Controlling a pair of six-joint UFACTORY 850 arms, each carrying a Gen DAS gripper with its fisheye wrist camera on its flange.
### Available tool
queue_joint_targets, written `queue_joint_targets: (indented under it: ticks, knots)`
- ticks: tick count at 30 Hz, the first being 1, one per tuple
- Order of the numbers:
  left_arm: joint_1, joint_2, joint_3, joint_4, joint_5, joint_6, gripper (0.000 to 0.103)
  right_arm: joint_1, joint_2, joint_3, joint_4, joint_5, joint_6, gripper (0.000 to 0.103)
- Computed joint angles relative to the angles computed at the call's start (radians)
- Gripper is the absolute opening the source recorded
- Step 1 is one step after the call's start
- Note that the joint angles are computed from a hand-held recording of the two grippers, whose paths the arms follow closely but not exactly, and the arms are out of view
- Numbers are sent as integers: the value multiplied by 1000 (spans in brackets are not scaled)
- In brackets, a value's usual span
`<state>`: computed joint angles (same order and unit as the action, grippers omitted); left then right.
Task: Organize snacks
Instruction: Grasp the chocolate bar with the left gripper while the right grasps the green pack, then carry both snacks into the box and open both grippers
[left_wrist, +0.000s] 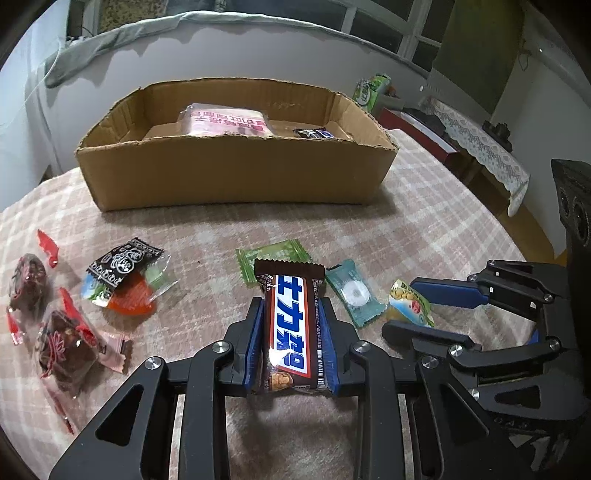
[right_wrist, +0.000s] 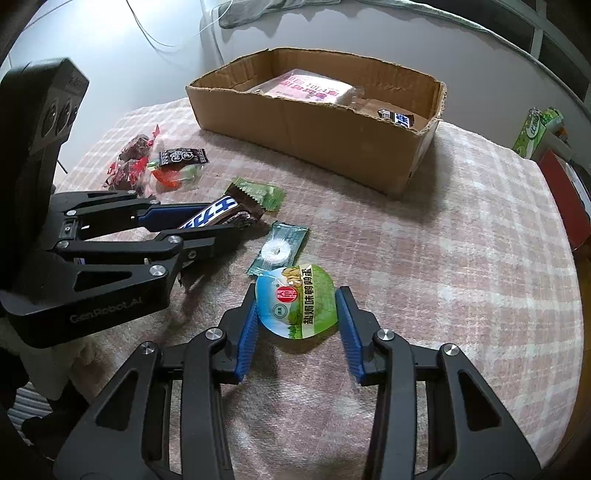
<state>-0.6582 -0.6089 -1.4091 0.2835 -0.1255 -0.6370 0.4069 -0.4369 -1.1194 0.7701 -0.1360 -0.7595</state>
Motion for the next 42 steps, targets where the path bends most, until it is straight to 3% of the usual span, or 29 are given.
queue_joint_targets:
  ticks: [12,21,27,31,34,36,42]
  knots:
    - [17,65,59,188,54,-222,26,-2,49,20,140,15,-147,42]
    - [47,98,52,775,53,-810,26,-14,71,-25,115,32,-135,42]
    - [72,96,16,929,29,-953,26,-27,60,-88,-18,43,-14,42]
    - [90,80,-25,910,9,-924,26,-35,38,-146,-213,46,171,42]
    - [103,60,-63,837,-2,-842,26,-47,11,-197,-233,35,191,42]
    - [113,40,-96,750,-8,-749,26,-51,-16,-238,-325,27,282,42]
    - [133,-13,-175,523,-24,-515,26,-70,-106,-357,-386,-24,351,42]
